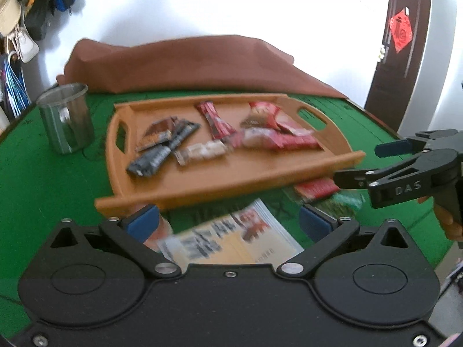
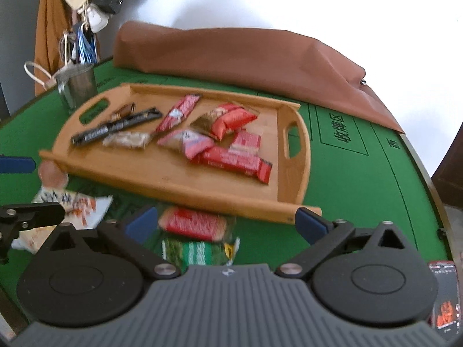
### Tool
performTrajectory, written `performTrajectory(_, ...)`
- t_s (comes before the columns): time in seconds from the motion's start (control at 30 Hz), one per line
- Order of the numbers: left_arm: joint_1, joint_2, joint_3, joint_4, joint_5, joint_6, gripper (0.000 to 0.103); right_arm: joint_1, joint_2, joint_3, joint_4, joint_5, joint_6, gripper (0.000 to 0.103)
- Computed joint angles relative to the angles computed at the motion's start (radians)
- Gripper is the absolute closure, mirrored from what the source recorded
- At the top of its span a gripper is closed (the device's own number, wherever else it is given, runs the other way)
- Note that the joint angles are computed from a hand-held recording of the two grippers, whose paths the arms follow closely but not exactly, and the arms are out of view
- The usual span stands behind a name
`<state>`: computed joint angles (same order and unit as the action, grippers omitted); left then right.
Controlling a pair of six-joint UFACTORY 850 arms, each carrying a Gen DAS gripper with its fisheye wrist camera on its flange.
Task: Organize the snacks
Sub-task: 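Withdraw both tools from the tray toward the remaining snacks, then grasp the white-and-yellow pastry bag with the left tool while the right tool grasps the green pea bag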
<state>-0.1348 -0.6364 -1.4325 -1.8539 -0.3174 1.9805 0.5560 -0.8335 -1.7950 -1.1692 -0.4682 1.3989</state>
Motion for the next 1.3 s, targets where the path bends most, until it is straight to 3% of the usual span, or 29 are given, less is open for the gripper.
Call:
performTrajectory(0.17,-0.004,0.016,0.045,-0.062,-0.019,0.042,0.0,0.008,0.023,0.064,-0.047,0.014,0.04,0.0)
performTrajectory(0.27,-0.015,0.028,0.077,-0.238,-0.01,0.209,0.0,0.009,0.032,0.089,-0.054,0.026,0.053,0.0)
performTrajectory(0.43,-0.03,0.034,0.101,-0.394,0.008,0.358,0.0,0.012,0.039,0.116,-0.084,0.028,0.082,0.0)
performTrajectory(0.6,-0.042,0.04,0.128,-0.646,0.008,0.559,0.0,0.012,0.035,0.121,-0.072,0.039,0.066,0.0)
performTrajectory(0.77,-0.044,0.044,0.145,-0.668,-0.014,0.546,0.0,0.017,0.026,0.114,-0.068,0.038,0.044,0.0)
performTrajectory(0.9,-0.062,0.037,0.145,-0.841,0.013,0.725,0.0,0.018,0.018,0.105,-0.055,0.037,0.021,0.0)
performTrajectory(1.17,-0.069,0.012,0.11,-0.866,0.059,0.7,0.0,0.016,0.01,0.096,-0.065,0.048,0.026,0.0)
performTrajectory(1.3,-0.067,-0.009,0.065,-0.689,0.125,0.483,0.0,0.014,-0.001,0.083,-0.059,0.064,0.03,0.0)
